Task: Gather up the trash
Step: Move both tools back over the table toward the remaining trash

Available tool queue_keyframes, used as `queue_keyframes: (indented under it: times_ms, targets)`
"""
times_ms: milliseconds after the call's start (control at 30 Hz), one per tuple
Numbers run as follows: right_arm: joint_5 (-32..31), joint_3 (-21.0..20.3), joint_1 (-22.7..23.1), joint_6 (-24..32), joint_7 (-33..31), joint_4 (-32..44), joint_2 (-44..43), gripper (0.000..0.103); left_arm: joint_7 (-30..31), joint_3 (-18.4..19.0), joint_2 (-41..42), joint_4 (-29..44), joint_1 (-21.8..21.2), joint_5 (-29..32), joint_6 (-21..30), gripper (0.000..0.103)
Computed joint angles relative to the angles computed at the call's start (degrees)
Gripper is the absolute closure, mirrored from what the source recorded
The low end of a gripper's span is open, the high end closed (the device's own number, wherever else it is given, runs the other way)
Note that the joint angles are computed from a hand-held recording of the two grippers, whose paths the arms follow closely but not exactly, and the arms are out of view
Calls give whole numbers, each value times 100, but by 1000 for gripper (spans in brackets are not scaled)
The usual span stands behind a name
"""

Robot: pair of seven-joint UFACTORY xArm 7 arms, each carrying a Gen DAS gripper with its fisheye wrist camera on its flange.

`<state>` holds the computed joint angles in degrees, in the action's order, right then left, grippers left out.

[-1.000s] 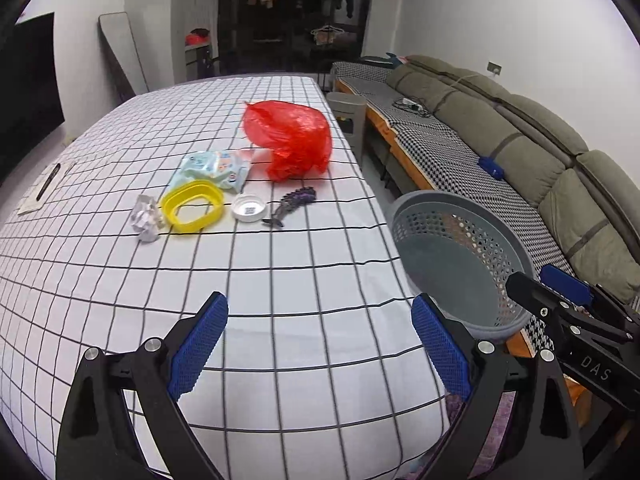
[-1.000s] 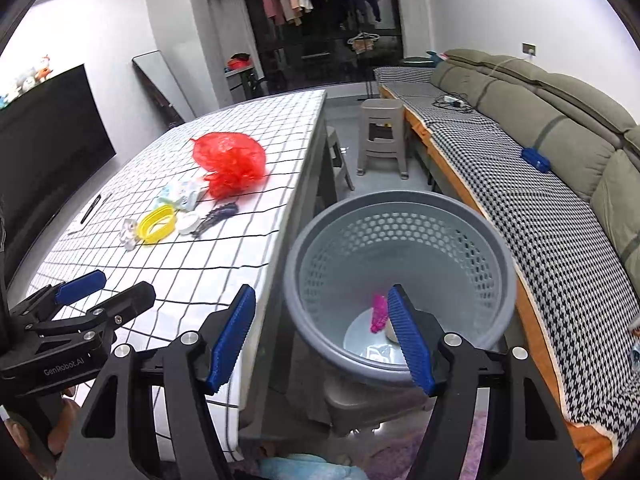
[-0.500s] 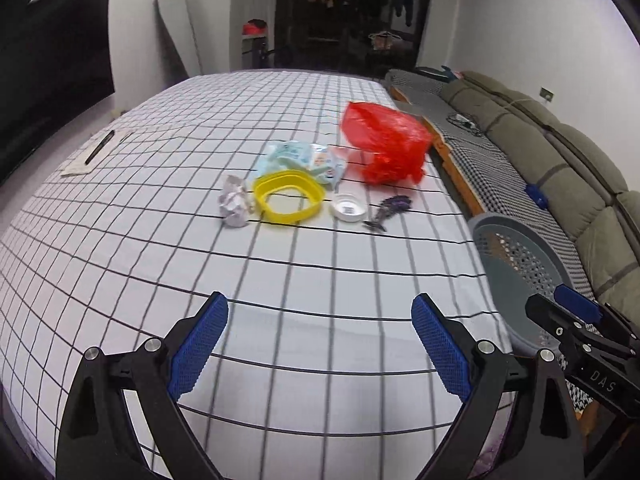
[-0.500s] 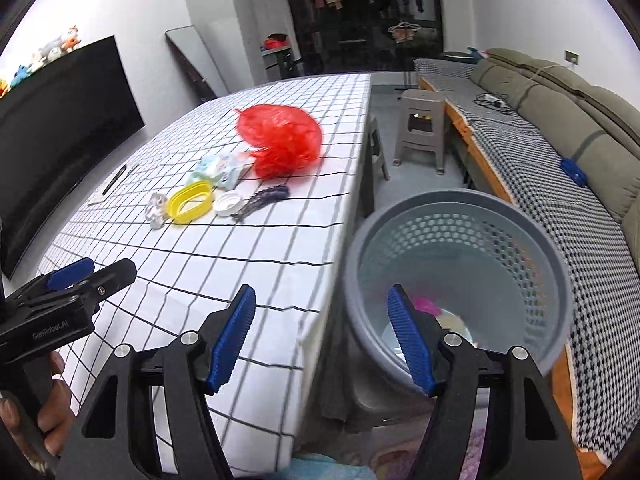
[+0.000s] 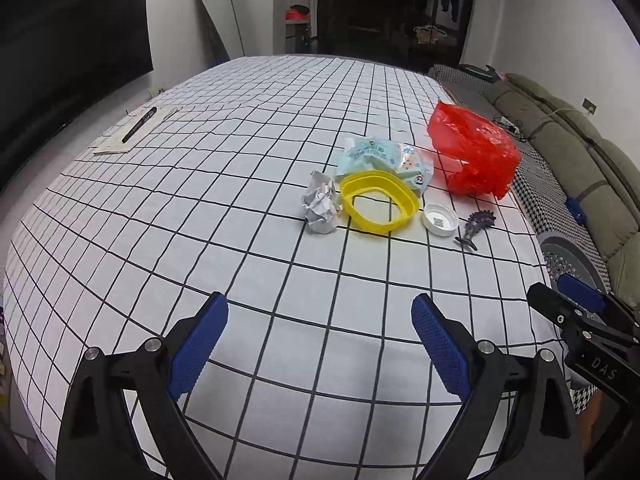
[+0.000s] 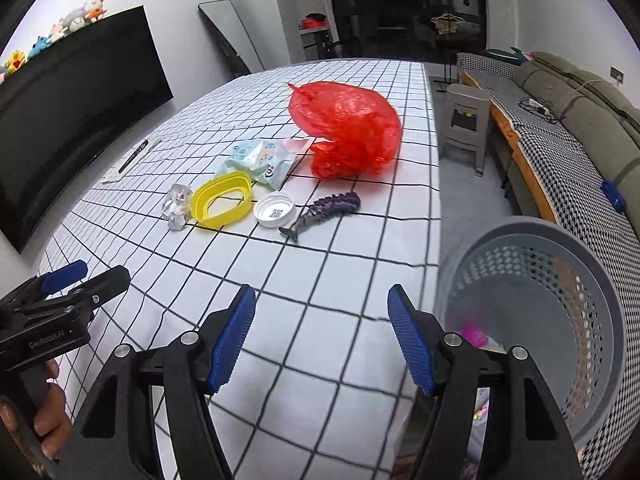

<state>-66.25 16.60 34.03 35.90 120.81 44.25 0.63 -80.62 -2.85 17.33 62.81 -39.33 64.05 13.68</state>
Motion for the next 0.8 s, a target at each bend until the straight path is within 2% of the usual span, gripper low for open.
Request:
queue_keyframes:
  times_ms: [200, 400, 800]
  targets:
    - [-147, -228, -141, -298, -369, 336, 343, 37, 394, -13, 199, 316, 33, -398, 139, 12]
    - [-105, -442, -225, -527, -748, 501, 551, 37, 665, 134, 430, 646, -102, -611, 93, 12]
    - [418, -679, -364, -510, -1521, 720, 779, 37, 930, 510, 849, 1171, -450, -762, 26, 12]
